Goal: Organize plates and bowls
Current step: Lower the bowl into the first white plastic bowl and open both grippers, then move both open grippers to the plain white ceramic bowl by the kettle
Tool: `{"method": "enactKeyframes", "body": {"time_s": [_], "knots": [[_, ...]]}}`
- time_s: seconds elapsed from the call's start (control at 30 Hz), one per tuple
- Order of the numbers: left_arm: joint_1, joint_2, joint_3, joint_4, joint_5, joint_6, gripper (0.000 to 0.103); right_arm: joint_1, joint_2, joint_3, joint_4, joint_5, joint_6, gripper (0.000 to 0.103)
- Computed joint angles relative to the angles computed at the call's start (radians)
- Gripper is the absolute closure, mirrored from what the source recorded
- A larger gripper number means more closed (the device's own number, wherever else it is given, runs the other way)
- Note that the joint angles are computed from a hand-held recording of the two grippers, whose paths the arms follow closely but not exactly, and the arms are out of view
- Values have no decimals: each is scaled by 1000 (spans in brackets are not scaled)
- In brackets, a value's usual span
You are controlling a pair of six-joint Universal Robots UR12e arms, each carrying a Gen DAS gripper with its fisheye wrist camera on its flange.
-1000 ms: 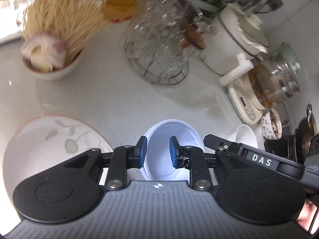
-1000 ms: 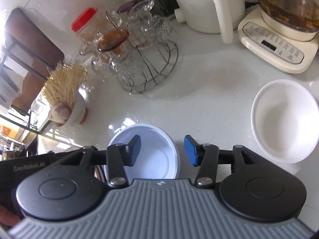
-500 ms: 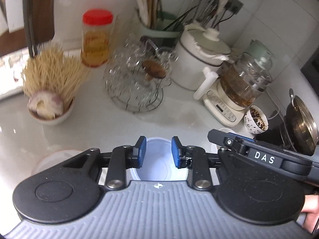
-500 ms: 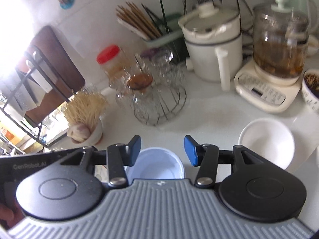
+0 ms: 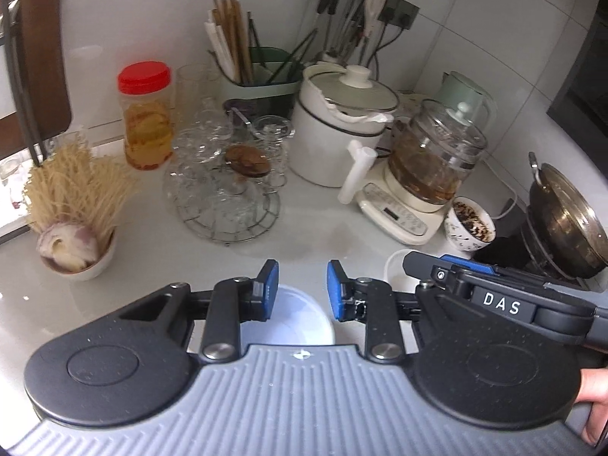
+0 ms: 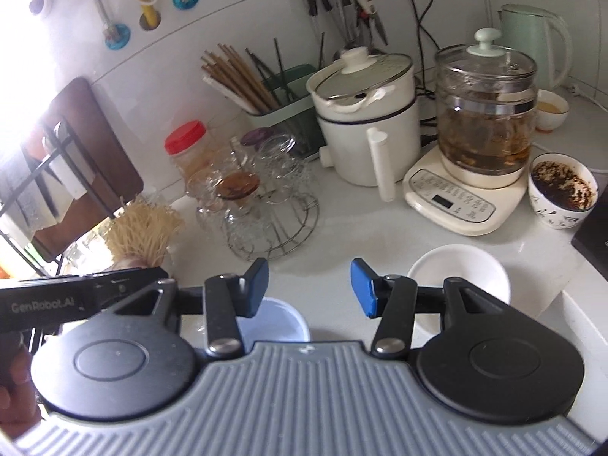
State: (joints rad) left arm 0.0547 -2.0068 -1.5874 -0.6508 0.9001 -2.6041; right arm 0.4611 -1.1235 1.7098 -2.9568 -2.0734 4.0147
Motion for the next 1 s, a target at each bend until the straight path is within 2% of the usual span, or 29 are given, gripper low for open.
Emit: {"method": "enactKeyframes", "body": {"time_s": [0.63,0.77,1.0], "knots": [[-77,-15,19,-82,0,76,71,-19,-66,105,27,-52,93,51],[-97,-26,36,-121,-1,98,71,-28,-83,124,74,-42,144,51],[-131,-46,65,-177,-2,147,71,-32,-109,161,98,-71,209,51]]}}
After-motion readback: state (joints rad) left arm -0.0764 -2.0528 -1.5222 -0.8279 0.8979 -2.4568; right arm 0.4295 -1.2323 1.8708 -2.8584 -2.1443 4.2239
